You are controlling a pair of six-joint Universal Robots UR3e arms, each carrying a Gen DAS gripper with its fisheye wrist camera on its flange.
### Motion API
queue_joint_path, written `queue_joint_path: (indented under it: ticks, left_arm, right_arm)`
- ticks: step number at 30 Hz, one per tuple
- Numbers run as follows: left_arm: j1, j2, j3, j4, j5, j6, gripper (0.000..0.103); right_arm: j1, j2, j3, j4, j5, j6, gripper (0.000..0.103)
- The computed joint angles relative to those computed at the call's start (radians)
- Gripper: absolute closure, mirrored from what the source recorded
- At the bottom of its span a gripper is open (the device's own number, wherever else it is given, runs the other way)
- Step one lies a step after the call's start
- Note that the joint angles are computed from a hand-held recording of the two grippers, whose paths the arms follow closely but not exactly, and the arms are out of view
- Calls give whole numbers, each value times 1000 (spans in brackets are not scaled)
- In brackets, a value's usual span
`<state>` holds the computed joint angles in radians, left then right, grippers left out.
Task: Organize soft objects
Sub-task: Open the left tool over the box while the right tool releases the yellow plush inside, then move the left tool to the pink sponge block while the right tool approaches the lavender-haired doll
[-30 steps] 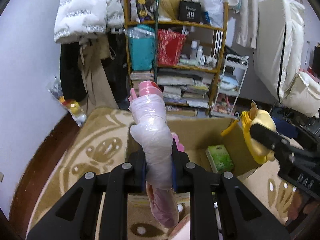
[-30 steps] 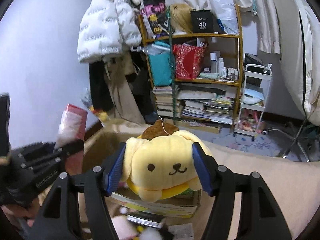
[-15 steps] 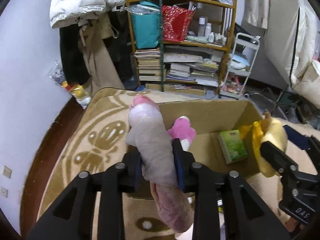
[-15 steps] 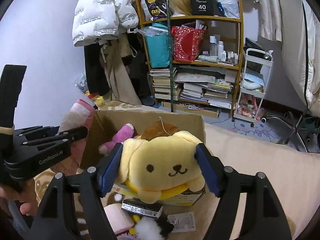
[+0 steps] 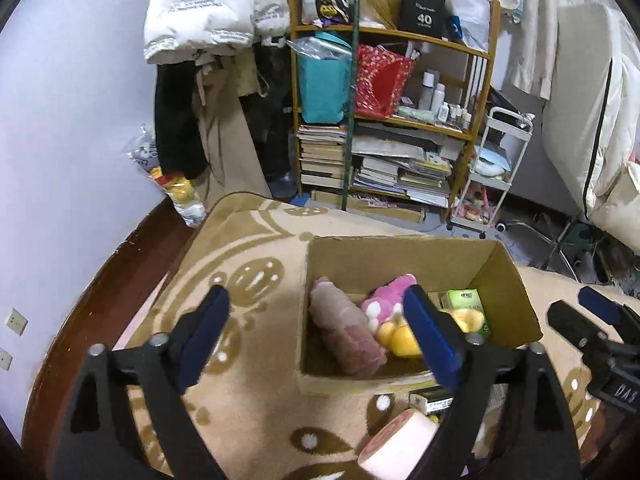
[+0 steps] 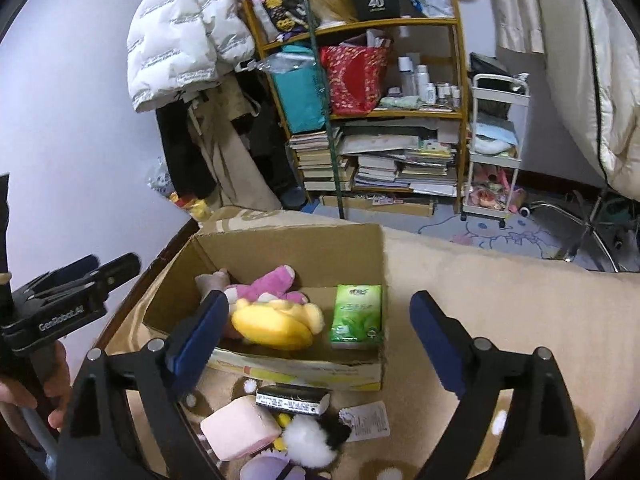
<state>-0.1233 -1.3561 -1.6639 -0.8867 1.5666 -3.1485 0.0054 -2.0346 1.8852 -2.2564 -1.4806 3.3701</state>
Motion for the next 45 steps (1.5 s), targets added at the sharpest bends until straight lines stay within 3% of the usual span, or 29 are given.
queue_joint_path:
  ticks: [3, 11, 17, 24, 35, 45]
  left_arm:
    - [20, 69, -48, 4, -3, 6, 2]
    - [86, 244, -143, -105, -75, 45, 2]
    - [55, 334, -179, -183, -48, 46, 2]
    - [40, 415, -254, -226, -43, 23, 2]
    - [86, 500, -351, -279, -102, 20, 2]
    - [60, 453, -403, -238, -101, 35, 2]
  right_arm:
    - [-19, -45, -5, 46, 7, 0, 0]
    - [-81, -177, 5, 204, 79, -33, 0]
    - [-106, -276, 26, 303, 127, -45, 0]
    - [72, -271, 35, 297, -25, 9, 0]
    - [166, -281, 134, 297, -72, 43, 0]
    - [200, -238, 193, 282, -59, 56, 0]
